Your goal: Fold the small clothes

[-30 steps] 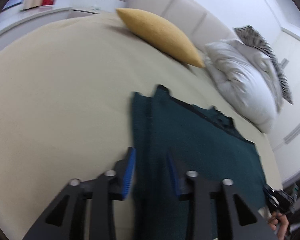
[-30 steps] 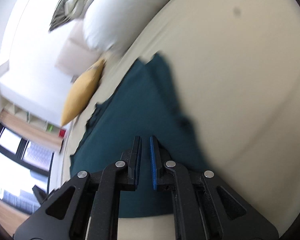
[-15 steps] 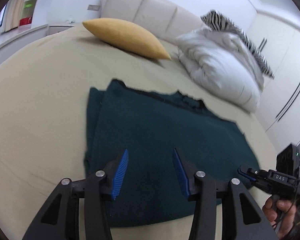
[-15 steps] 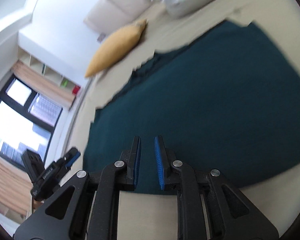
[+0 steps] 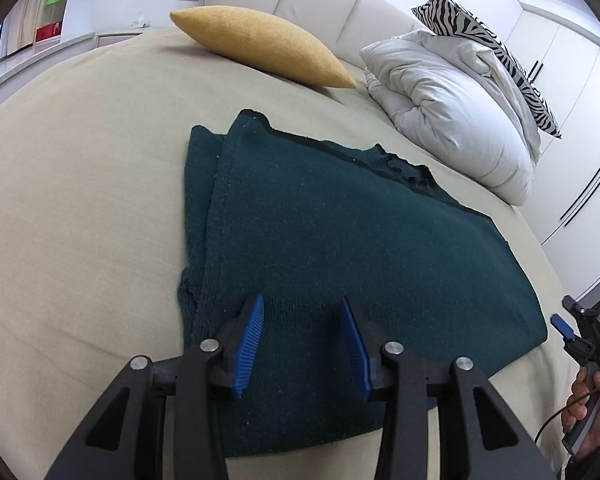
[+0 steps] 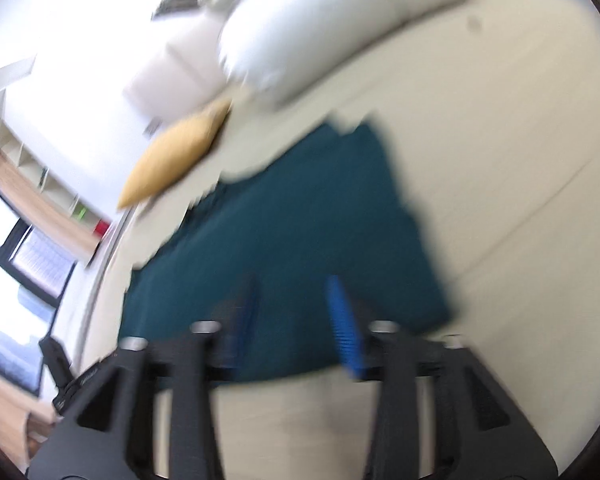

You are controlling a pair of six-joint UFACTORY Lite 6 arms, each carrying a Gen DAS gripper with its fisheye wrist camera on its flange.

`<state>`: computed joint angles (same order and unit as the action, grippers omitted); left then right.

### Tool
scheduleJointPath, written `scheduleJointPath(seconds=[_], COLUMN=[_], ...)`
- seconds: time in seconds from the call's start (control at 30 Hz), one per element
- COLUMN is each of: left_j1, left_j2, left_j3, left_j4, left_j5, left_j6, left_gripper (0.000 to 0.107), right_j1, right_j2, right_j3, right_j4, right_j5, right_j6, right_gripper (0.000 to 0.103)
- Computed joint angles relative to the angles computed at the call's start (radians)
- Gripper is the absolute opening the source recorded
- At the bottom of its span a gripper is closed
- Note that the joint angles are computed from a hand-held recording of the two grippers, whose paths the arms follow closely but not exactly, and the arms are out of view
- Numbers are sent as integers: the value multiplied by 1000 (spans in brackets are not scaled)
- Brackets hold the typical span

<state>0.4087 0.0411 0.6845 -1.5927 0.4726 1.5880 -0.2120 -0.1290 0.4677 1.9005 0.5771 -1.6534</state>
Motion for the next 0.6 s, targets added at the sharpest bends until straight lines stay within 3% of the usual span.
scheduleJointPath(seconds=[0.17, 0.33, 0.47, 0.6], left_j1=[1, 6, 8, 13], left_j2=[-2, -10, -13, -7], left_j3=[-4, -5, -2, 7], left_j4=[-6, 11, 27, 41], left_j5=[-1, 2, 6, 13], left_j6=[-2, -18, -39, -56], left_gripper=[44, 44, 44, 44], right_j1=[-158, -14, 0, -31], right_j2=[62, 176, 234, 231], right_j3=[66, 100, 147, 148], right_j4=[-180, -13, 13, -56], right_j5=[-4, -160, -202, -193], right_j6=[8, -186, -176, -135], right_gripper=[59, 39, 10, 5])
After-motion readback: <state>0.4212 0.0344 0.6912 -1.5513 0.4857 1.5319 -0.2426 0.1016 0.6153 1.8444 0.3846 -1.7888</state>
